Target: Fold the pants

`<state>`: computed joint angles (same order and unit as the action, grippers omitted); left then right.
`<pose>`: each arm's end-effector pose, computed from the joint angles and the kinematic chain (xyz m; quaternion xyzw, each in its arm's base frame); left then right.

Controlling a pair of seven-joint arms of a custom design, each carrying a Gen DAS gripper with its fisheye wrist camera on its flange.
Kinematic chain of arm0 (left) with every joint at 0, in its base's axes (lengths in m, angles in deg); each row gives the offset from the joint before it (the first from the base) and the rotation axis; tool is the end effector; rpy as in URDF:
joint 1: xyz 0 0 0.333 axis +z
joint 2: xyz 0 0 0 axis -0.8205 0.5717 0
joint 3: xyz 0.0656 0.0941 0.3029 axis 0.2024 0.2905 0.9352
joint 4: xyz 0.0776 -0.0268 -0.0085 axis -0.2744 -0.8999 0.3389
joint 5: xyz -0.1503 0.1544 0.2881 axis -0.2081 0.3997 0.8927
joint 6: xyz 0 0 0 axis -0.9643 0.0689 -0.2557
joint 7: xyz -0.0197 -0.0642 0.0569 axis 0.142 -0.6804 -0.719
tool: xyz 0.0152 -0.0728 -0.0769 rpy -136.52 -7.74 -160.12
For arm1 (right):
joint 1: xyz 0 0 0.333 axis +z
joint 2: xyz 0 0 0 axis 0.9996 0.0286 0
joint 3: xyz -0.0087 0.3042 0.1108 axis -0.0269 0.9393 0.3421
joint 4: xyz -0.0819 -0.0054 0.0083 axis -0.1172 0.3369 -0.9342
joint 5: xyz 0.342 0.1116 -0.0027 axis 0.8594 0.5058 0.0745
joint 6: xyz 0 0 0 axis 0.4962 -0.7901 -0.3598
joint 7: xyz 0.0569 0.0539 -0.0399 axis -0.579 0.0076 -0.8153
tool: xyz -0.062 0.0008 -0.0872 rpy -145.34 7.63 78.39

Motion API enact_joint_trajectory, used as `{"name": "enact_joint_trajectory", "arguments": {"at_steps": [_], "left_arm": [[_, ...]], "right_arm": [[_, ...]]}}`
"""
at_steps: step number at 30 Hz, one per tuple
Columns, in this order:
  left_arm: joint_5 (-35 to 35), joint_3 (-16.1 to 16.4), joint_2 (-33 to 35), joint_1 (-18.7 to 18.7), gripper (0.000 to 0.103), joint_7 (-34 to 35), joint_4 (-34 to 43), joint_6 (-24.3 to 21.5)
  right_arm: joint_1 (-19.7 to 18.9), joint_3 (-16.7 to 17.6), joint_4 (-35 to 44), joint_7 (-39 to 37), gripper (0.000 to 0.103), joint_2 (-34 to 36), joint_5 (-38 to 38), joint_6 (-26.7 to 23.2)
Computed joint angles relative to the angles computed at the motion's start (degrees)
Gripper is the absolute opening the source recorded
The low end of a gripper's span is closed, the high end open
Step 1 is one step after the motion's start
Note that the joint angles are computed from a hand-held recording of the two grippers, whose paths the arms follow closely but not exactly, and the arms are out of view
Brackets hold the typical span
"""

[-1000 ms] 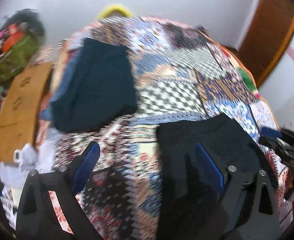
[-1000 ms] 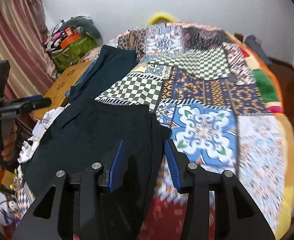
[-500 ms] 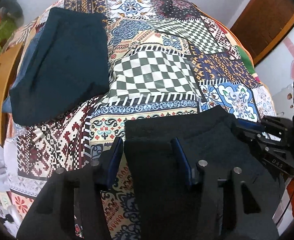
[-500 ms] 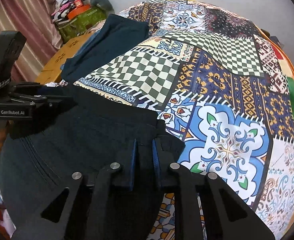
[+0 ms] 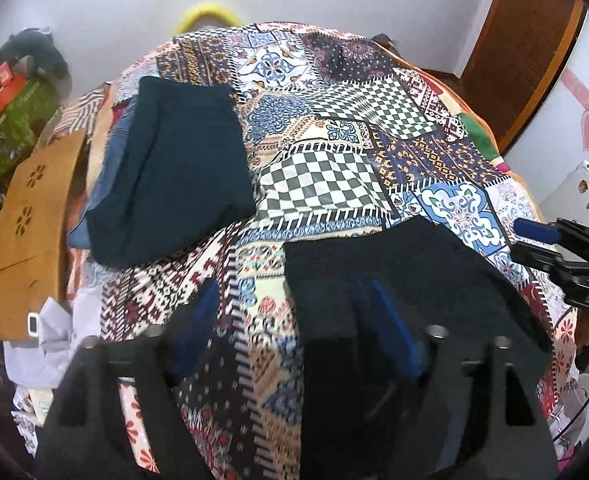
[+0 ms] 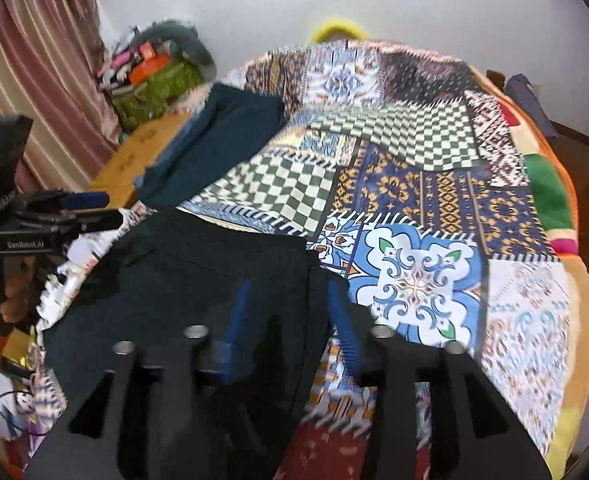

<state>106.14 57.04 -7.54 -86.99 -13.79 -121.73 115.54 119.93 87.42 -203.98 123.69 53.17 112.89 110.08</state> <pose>0.4412 -0.4565 0.5308 -0.6032 0.7554 -0.2214 0.1286 0.3819 0.2417 0.5021 -0.7608 0.5413 -0.0783 0.3492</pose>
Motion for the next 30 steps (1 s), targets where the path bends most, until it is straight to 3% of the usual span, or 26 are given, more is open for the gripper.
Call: {"name": "enact_joint_trajectory", "arguments": {"at_steps": [3,6,8,13,15,19,21,25,30], "left_arm": [[-4.48,-1.04,-1.66,1.01,0.092,1.38,-3.06,0.74],[-9.22,-1.91,-1.86,1.64,0.092,3.06,-4.87,-0.10],[-12.40,-2.38,-2.30,2.13,0.092,3.82,-7.04,2.06],[-24.78,-4.14,-0.33,4.01,0.093,9.70,-8.16,6.39],[-27.29,-4.49,1.44,4.17,0.093,12.16,-6.67,6.39],[-28.83,-4.08,4.13,3.91,0.094,14.42,-3.53,5.63],[-30.36,-4.36,5.19,4.21,0.088,16.18,-2.25,5.62],[-31.14,-4.06,6.24,3.70,0.071,16.92,-0.42,5.26],[-30.94,-3.49,4.26,3.72,0.049,16.72,-2.71,7.85]], "right_arm": [[0.25,0.80,-2.00,0.30,0.077,-2.40,-0.86,-0.37],[0.26,1.35,-4.25,1.76,0.080,-4.19,-1.97,-1.11],[1.67,0.20,-4.97,1.81,0.080,-4.15,-0.50,-1.66],[6.09,-4.78,-3.64,-3.35,0.080,-1.00,10.30,-6.81],[8.13,-7.04,-2.30,-9.41,0.082,0.59,18.20,-8.08],[8.59,-9.67,1.98,-18.47,0.082,4.52,29.96,-14.57],[7.73,-9.31,2.98,-20.94,0.082,5.72,33.38,-15.76],[5.14,-7.34,4.04,-22.06,0.067,6.72,35.98,-17.19],[1.40,-3.47,4.75,-19.59,0.041,6.12,33.31,-18.20]]}}
